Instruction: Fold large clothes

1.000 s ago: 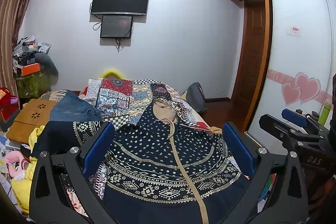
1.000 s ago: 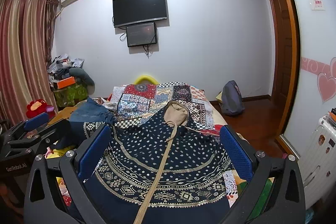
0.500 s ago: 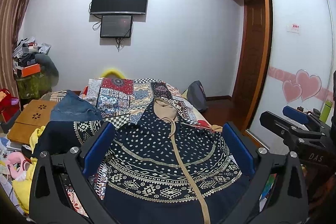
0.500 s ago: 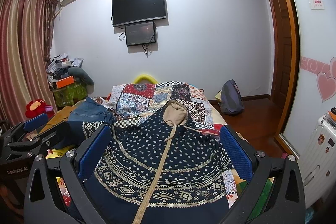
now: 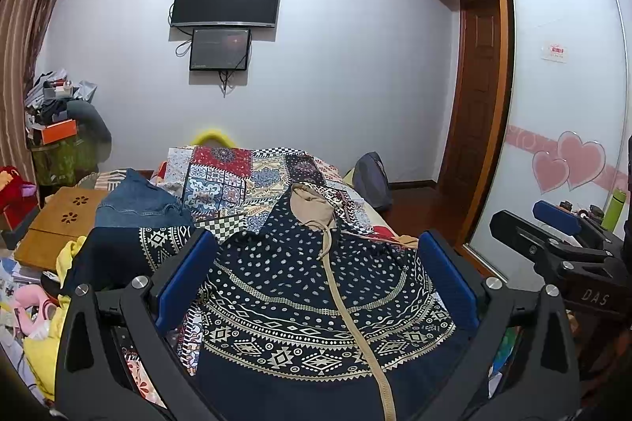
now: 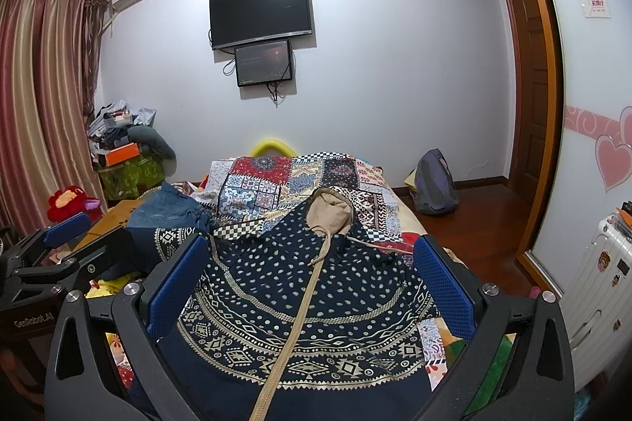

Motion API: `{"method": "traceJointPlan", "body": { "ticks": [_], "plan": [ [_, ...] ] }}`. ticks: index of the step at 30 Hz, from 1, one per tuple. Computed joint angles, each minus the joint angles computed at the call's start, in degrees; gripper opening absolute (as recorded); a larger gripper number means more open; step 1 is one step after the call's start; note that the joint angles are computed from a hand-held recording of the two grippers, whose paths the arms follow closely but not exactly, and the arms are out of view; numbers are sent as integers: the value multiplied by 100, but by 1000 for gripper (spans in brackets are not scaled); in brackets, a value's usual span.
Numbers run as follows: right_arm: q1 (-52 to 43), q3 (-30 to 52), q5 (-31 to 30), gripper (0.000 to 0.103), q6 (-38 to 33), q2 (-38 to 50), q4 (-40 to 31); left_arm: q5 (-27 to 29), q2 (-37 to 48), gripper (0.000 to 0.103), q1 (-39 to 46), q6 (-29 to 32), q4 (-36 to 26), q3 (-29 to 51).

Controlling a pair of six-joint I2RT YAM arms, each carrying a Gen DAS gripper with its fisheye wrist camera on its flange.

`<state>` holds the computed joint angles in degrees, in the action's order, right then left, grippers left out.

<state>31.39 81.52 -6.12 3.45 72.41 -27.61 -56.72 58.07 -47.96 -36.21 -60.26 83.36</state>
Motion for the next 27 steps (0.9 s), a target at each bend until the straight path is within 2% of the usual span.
{"method": "traceJointPlan", "body": {
  "ticks": [19,27],
  "plan": [
    [59,54,49,103,31,59,-77,99,-27,103,132,56,23,-36],
    [70,254,38,103,43,271,-154,593,-109,103,691,447,379,-193]
  ]
}}
